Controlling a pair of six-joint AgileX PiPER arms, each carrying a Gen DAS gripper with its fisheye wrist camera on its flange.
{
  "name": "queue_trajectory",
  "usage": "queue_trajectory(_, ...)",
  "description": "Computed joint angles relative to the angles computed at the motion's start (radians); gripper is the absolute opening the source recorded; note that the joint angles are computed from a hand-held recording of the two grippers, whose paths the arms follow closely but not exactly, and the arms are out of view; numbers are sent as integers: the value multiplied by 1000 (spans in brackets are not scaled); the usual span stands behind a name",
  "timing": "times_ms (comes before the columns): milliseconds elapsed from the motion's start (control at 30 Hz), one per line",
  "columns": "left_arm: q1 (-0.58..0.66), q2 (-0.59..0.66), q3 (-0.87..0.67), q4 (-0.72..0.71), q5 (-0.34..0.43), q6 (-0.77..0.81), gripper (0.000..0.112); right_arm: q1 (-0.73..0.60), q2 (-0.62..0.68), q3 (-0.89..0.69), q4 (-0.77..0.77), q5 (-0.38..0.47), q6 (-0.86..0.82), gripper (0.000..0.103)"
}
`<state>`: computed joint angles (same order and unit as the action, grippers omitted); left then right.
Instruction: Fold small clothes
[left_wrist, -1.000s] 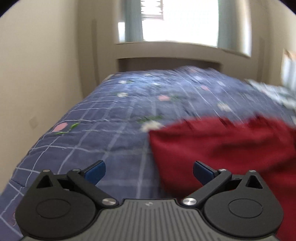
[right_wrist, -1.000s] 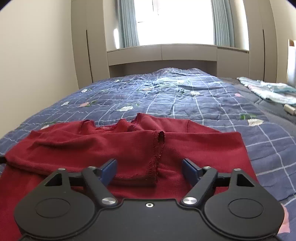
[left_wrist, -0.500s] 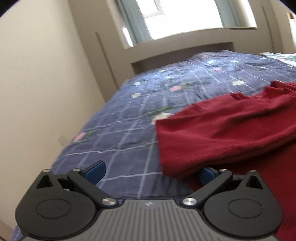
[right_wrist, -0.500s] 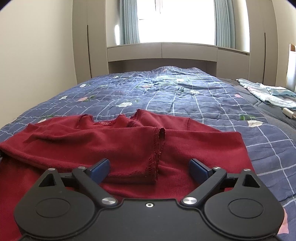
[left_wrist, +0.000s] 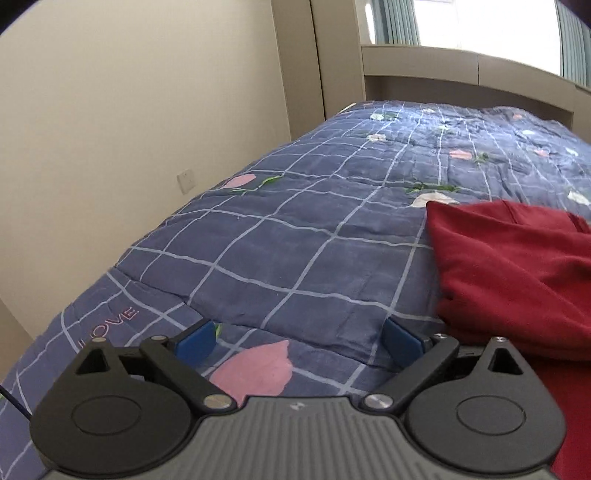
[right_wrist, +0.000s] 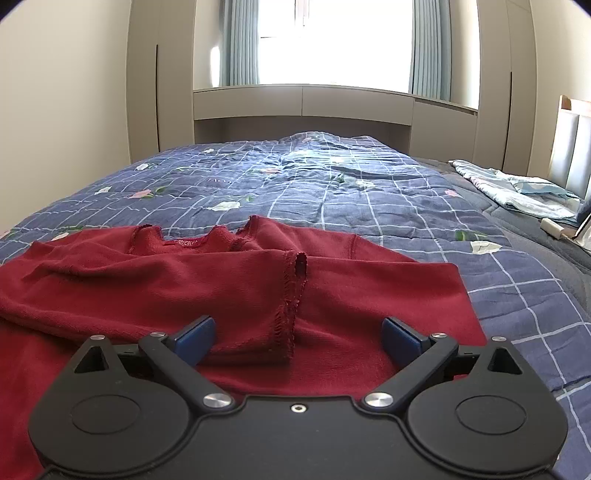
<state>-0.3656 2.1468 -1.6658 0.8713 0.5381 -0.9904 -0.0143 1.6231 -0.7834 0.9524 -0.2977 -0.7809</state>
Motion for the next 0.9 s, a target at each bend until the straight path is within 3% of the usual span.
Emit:
queue_trajectory(167, -8, -74, 120, 85, -50, -70, 102, 0, 0, 0, -5, 0, 5, 102)
queue_trajectory(267, -22, -109, 171, 137, -58, -125, 102, -7, -7, 15, -84, -7, 90, 102)
queue_trajectory(367, -28, -181, 284, 309, -124, -314, 102, -16, -19, 37, -174, -24, 199, 102)
queue_trajectory(467, -42, -208, 326, 471, -172, -468, 103, -15, -19, 36, -155, -25, 192, 102)
queue_trajectory(600, -64, -159, 244, 369, -182, -375, 103, 15, -12, 30, -12, -65, 58, 102)
queue_trajectory(733, -89, -59, 93, 124, -65, -127, 103, 36, -1, 20, 113, -107, -43, 102)
queue_trajectory(900, -74, -61, 103, 88, -79, -130, 103, 37, 1, 19, 158, -128, -68, 102)
